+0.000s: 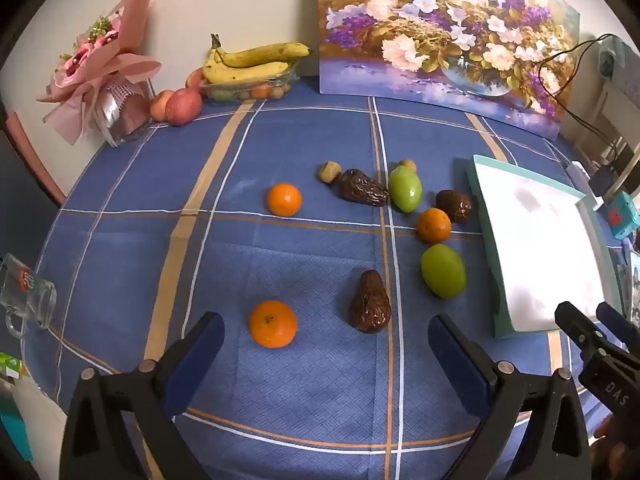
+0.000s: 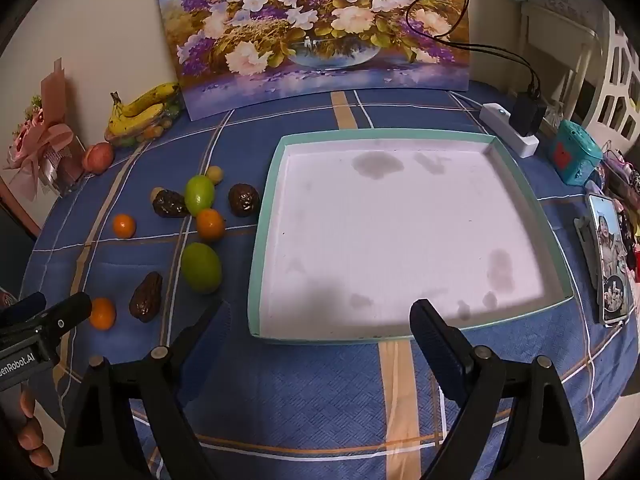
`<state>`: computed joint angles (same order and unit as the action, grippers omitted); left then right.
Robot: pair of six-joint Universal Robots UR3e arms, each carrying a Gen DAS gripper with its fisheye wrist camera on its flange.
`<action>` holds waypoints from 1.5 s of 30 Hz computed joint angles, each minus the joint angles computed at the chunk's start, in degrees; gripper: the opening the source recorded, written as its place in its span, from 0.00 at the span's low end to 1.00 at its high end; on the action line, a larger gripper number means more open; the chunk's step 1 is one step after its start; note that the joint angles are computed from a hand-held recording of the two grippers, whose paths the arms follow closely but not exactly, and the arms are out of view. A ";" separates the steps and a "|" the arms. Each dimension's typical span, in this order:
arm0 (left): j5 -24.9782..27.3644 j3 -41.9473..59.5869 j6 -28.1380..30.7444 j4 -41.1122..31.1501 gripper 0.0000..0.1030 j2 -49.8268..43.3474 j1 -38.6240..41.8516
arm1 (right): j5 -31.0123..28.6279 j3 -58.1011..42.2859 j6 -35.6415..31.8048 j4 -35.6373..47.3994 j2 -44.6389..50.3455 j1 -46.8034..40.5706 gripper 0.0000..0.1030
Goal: Organize fruits
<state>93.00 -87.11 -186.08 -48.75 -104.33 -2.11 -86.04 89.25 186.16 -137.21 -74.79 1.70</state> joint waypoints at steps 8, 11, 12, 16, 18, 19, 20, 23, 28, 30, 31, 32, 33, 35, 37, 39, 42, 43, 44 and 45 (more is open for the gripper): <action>0.60 1.75 0.19 -2.17 1.00 -0.04 -0.18 | 0.39 0.58 -0.63 -0.12 -0.48 -0.39 0.89; 0.45 0.51 0.59 -1.48 1.00 0.51 0.22 | 0.20 -2.75 -0.69 2.86 0.01 -0.25 0.89; 1.02 0.92 0.65 -1.72 1.00 0.11 -0.19 | 0.43 -1.54 -0.64 1.80 -0.37 -0.44 0.89; 1.65 0.98 0.71 -1.33 1.00 -0.38 -0.65 | 0.69 -0.27 -0.71 0.39 -0.41 -0.58 0.89; 2.11 1.24 0.40 -1.20 1.00 -0.83 -1.09 | 0.58 -0.14 -0.53 -0.09 -0.06 -0.28 0.89; 2.13 1.16 0.45 -1.11 1.00 -0.81 -1.11 | 0.68 0.75 -0.55 -0.80 -0.39 -0.28 0.89; 2.19 0.99 0.48 -0.93 1.00 -0.74 -1.17 | 0.86 1.00 -0.68 -0.87 -0.58 -0.47 0.89; 2.32 0.93 0.54 -0.83 1.00 -0.76 -1.25 | 0.73 0.87 -0.98 -0.71 -0.49 -0.39 0.89; 2.30 0.97 0.50 -0.93 1.00 -0.74 -1.25 | 0.68 0.70 -0.87 -0.70 -0.33 -0.28 0.89; 2.30 1.01 0.52 -0.97 1.00 -0.75 -1.24 | 0.75 0.70 -1.01 -0.64 -0.40 -0.39 0.89; 2.27 0.97 0.53 -0.99 1.00 -0.72 -1.21 | 0.73 0.68 -0.98 -0.64 -0.38 -0.33 0.89; 2.30 1.02 0.46 -1.02 1.00 -0.76 -1.26 | 0.71 0.70 -0.97 -0.67 -0.37 -0.32 0.89; 2.30 1.12 0.47 -1.14 1.00 -0.80 -1.24 | 0.71 0.70 -0.97 -0.67 -0.37 -0.32 0.89; 2.34 1.22 0.45 -1.23 1.00 -0.88 -1.26 | 0.76 0.68 -1.03 -0.59 -0.41 -0.43 0.89; 2.32 1.18 0.47 -1.19 1.00 -0.88 -1.25 | 0.73 0.66 -0.98 -0.58 -0.41 -0.39 0.89; 2.33 1.25 0.50 -1.24 1.00 -0.91 -1.26 | 0.71 0.68 -1.01 -0.62 -0.40 -0.37 0.89; 2.34 1.28 0.49 -1.24 1.00 -0.93 -1.28 | 0.78 0.72 -1.14 -0.58 -0.43 -0.46 0.89; 2.37 1.31 0.46 -1.27 1.00 -0.95 -1.31 | 0.73 0.73 -1.11 -0.61 -0.41 -0.40 0.89; 2.37 1.31 0.46 -1.27 1.00 -0.95 -1.31 | 0.70 0.76 -1.08 -0.65 -0.40 -0.37 0.89; 2.37 1.31 0.46 -1.27 1.00 -0.95 -1.31 | 0.77 0.82 -1.13 -0.70 -0.42 -0.45 0.89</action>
<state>95.37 -85.80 -185.62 -50.02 -105.28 -3.41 -85.27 90.06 185.03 -137.91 -75.21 1.26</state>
